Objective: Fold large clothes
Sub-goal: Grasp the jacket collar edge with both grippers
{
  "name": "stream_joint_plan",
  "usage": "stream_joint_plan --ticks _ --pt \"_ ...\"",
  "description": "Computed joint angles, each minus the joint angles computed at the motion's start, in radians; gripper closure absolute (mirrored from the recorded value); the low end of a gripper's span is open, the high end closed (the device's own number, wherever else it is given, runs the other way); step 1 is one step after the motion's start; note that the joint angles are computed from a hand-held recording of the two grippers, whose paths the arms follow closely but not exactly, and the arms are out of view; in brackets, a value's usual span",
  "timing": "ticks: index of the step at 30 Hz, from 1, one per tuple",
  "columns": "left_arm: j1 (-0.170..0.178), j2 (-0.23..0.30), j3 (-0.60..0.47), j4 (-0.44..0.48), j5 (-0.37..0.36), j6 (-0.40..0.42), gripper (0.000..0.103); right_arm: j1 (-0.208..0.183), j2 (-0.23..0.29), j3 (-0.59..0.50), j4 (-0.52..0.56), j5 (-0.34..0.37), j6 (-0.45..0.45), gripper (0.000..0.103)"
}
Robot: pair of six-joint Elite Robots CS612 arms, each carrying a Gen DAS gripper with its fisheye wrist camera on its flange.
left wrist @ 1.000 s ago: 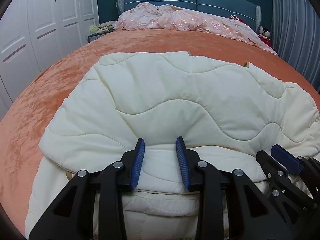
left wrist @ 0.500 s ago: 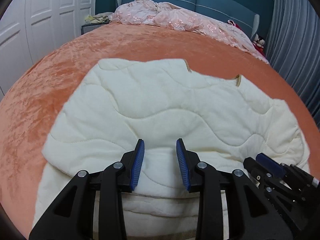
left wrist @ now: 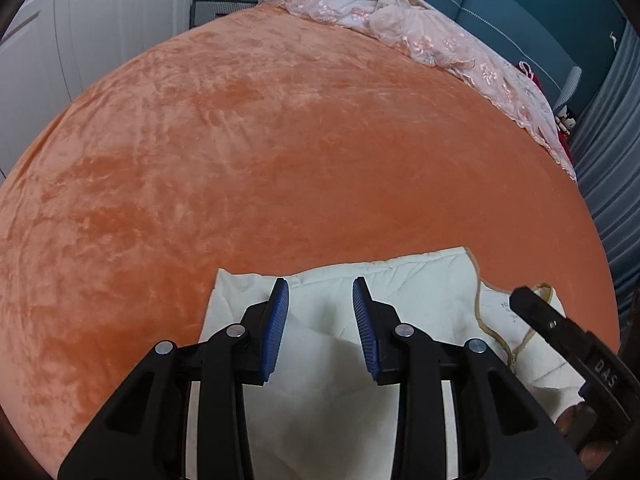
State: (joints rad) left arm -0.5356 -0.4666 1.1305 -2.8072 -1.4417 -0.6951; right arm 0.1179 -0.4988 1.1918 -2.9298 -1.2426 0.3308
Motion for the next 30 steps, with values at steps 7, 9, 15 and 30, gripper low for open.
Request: stream_joint_plan --ticks 7,9,15,30 --pt "-0.012 0.042 -0.024 -0.015 0.058 0.046 0.072 0.010 0.076 -0.111 0.149 0.040 -0.061 0.098" --pt "-0.024 0.045 -0.008 -0.053 0.103 0.070 0.072 0.011 0.069 -0.071 0.047 0.030 -0.063 0.098" --pt "-0.045 0.064 -0.008 -0.096 0.211 0.110 0.071 0.020 0.075 -0.040 -0.040 -0.039 -0.049 0.099" --pt "-0.059 0.079 -0.026 -0.084 0.285 0.128 0.069 0.023 0.077 -0.027 -0.088 -0.089 -0.035 0.099"
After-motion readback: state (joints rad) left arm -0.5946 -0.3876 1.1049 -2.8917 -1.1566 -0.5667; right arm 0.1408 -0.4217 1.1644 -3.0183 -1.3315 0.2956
